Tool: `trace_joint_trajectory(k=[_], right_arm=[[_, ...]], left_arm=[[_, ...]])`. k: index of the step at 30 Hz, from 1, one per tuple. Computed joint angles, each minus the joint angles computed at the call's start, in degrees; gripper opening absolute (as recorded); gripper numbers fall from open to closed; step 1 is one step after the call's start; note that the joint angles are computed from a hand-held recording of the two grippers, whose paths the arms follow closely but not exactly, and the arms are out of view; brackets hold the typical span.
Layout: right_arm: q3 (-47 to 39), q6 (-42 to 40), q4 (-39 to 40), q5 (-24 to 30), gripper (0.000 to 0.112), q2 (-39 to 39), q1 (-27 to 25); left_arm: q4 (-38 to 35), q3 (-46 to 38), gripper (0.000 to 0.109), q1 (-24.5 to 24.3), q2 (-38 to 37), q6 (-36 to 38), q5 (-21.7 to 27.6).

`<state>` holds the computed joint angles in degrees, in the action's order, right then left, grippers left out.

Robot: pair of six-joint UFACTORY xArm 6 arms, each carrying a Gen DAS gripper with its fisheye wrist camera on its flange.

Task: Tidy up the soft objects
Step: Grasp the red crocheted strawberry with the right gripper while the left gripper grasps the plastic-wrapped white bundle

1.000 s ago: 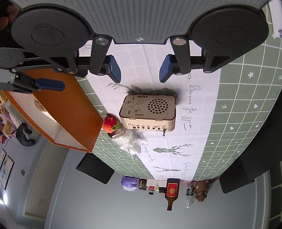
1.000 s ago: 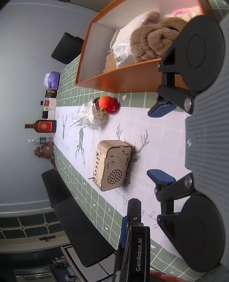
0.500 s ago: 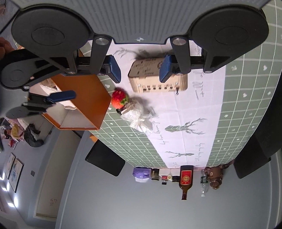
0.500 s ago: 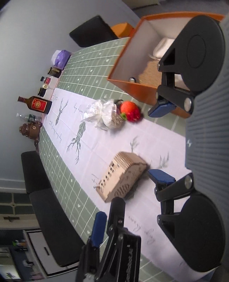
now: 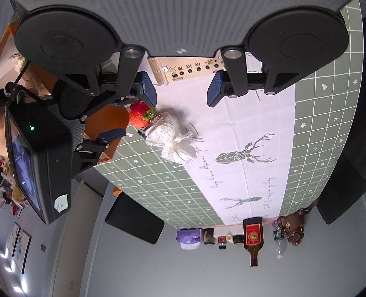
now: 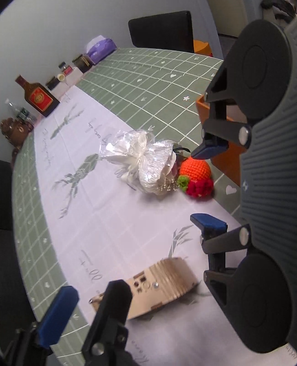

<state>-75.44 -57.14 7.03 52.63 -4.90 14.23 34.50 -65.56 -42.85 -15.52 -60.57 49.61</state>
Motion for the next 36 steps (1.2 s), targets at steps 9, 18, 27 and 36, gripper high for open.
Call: trace_joint_trajectory(k=[9,18,27,36], right_arm=[[-8.04,3.44,-9.09,3.92,0.051,8.90,2.81],[-12.93,6.02,-11.36,7.62,0.050,13.18,3.20],[-17.37,-0.43,-3.47,10.81,0.050,11.61,0.49],[-29.01,4.20,1.41,9.74,0.050,17.98,-3.22]], left_arm=[[-5.58,-2.64,0.060,3.92,4.12,7.39,-0.73],[-9.28,-3.79,0.060,5.98,6.06,11.39,-2.03],[-14.88,-6.31,0.071,7.63,9.31,15.79,-6.03],[-20.96,-12.61,0.080,10.62,16.00,9.36,-8.22]])
